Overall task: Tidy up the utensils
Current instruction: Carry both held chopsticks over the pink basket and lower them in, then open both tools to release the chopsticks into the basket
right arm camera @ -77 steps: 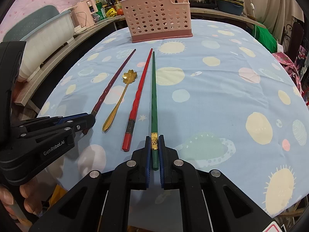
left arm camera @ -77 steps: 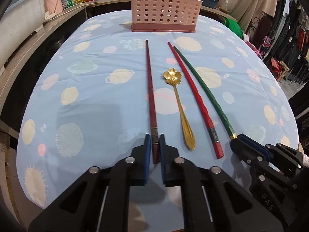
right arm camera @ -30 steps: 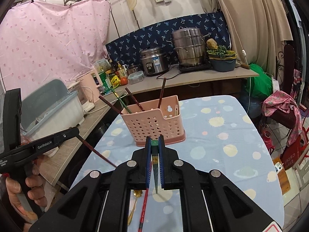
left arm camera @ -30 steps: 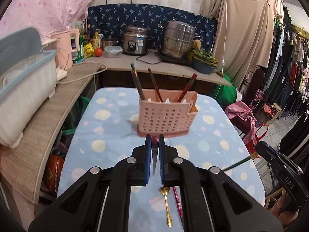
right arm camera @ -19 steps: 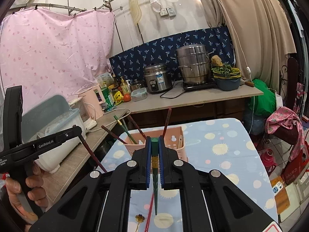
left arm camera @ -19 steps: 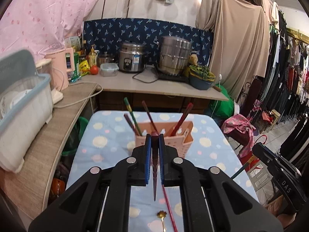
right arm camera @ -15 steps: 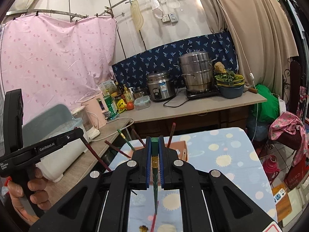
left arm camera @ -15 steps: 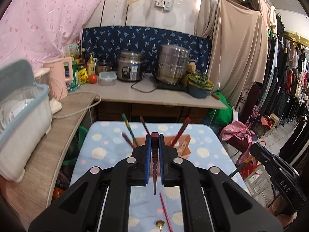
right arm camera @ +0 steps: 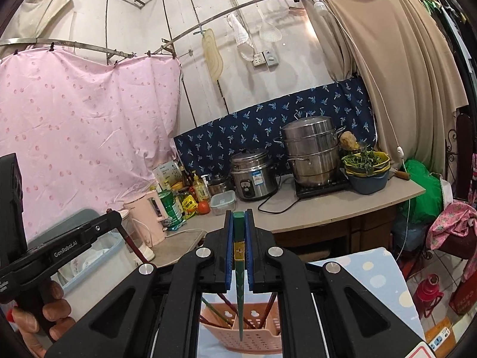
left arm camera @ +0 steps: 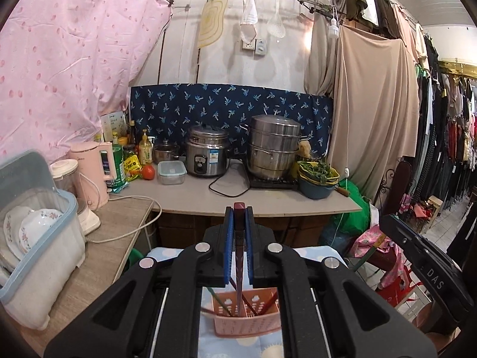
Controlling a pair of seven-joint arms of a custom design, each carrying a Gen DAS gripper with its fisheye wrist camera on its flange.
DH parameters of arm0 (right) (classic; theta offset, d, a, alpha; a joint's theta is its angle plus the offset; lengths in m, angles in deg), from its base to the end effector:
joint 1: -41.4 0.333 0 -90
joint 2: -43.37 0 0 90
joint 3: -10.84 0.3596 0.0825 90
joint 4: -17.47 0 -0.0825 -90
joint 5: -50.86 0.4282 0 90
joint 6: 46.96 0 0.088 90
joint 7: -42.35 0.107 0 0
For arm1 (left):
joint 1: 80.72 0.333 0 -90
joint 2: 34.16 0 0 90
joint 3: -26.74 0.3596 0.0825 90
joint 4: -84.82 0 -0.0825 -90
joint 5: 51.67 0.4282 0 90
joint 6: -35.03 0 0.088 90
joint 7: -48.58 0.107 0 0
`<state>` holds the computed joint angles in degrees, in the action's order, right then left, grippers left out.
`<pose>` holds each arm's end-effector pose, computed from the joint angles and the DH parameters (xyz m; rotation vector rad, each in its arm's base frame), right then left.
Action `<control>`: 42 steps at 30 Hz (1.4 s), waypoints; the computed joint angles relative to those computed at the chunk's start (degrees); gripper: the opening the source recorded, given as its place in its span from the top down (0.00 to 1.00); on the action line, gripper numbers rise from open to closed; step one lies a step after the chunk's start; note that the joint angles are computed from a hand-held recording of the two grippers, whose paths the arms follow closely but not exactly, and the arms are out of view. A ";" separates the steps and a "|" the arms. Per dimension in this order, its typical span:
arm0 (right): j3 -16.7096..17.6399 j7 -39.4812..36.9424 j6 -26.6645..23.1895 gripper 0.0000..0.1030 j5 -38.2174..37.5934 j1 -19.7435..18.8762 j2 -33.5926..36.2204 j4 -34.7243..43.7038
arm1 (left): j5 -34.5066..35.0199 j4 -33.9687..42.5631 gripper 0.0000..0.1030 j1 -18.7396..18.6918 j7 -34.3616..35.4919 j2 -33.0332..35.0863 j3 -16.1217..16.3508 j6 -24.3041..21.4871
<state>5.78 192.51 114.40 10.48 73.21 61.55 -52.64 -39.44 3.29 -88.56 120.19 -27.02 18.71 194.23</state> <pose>0.6427 0.3773 0.7853 -1.2712 1.3310 -0.7281 0.6563 -0.1868 0.8192 -1.4296 1.5625 -1.2231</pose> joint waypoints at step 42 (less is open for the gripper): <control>-1.14 -9.67 -8.26 0.85 11.63 1.12 7.82 3.62 | -2.01 0.55 0.71 -0.35 -0.96 6.16 1.18 -4.75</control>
<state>4.64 182.83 106.14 22.11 74.33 69.37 -49.02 -41.45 3.84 -88.92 119.23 -20.86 19.89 189.48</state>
